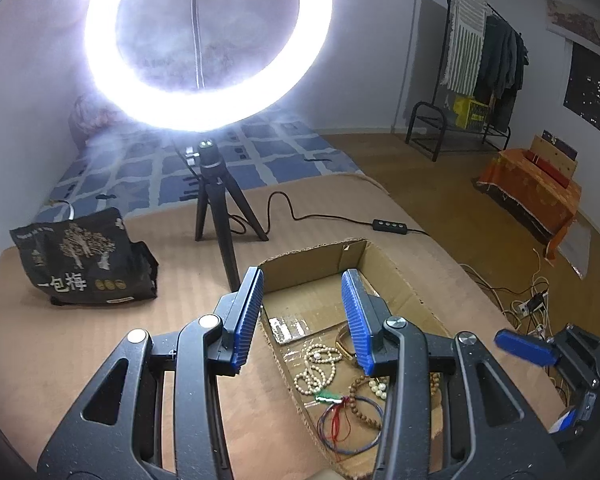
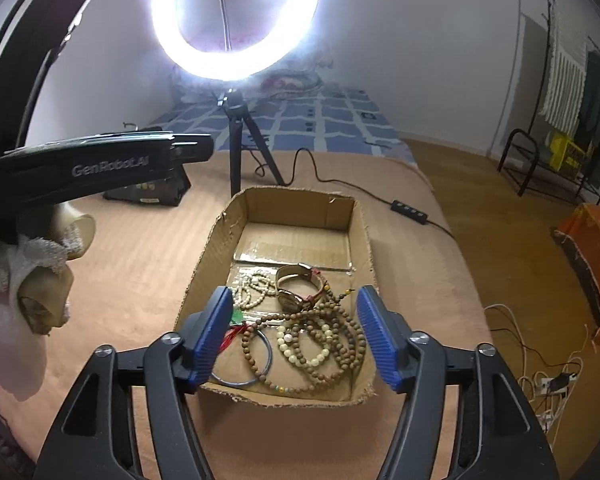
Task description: Organize jewelry
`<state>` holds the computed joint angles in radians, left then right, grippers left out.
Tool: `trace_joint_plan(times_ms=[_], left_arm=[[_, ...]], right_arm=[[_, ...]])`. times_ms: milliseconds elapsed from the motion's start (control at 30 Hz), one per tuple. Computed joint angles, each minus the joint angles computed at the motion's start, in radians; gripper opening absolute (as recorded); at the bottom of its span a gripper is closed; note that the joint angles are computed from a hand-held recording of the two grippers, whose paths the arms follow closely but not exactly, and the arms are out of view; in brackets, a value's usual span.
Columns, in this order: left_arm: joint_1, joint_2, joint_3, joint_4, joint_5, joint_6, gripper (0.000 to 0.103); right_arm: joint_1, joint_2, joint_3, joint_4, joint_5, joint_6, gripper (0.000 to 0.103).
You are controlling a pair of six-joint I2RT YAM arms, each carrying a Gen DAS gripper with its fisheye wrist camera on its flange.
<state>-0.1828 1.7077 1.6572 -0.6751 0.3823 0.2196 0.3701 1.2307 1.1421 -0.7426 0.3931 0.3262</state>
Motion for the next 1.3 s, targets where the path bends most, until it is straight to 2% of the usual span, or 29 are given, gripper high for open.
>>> trace_joint_plan(times_ms=[167, 233, 367, 433, 533, 667, 733, 933, 1067, 1200, 1300], left_arm=[[0.039, -0.071, -0.012, -0.044, 0.027, 0.019, 0.042], [0.065, -0.116, -0.027, -0.057, 0.044, 0.022, 0.049], [0.122, -0.205, -0.053, -0.089, 0.087, 0.055, 0.054], [0.159, -0.252, -0.062, -0.112, 0.113, 0.077, 0.065], [0.221, -0.314, -0.074, -0.148, 0.159, 0.107, 0.073], [0.324, -0.389, -0.081, -0.223, 0.224, 0.158, 0.074], [0.38, -0.419, -0.084, -0.264, 0.269, 0.19, 0.08], [0.542, -0.516, -0.128, -0.397, 0.389, 0.307, 0.081], [0.639, -0.589, -0.189, -0.436, 0.446, 0.368, 0.085], [0.725, -0.639, -0.222, -0.495, 0.516, 0.459, 0.095], [0.753, -0.668, -0.246, -0.494, 0.519, 0.472, 0.103]], right_arm=[[0.068, -0.033, 0.044, -0.076, 0.09, 0.035, 0.069], [0.105, -0.045, 0.064, -0.108, 0.135, 0.055, 0.073], [0.175, -0.072, 0.099, -0.168, 0.206, 0.098, 0.074], [0.217, -0.082, 0.123, -0.21, 0.252, 0.13, 0.075], [0.287, -0.099, 0.155, -0.272, 0.327, 0.186, 0.075], [0.377, -0.112, 0.188, -0.347, 0.427, 0.269, 0.075], [0.433, -0.107, 0.212, -0.402, 0.476, 0.324, 0.076], [0.571, -0.076, 0.266, -0.562, 0.581, 0.487, 0.076], [0.623, -0.081, 0.257, -0.619, 0.611, 0.574, 0.077], [0.654, -0.097, 0.226, -0.644, 0.617, 0.627, 0.079], [0.666, -0.105, 0.204, -0.686, 0.634, 0.685, 0.079]])
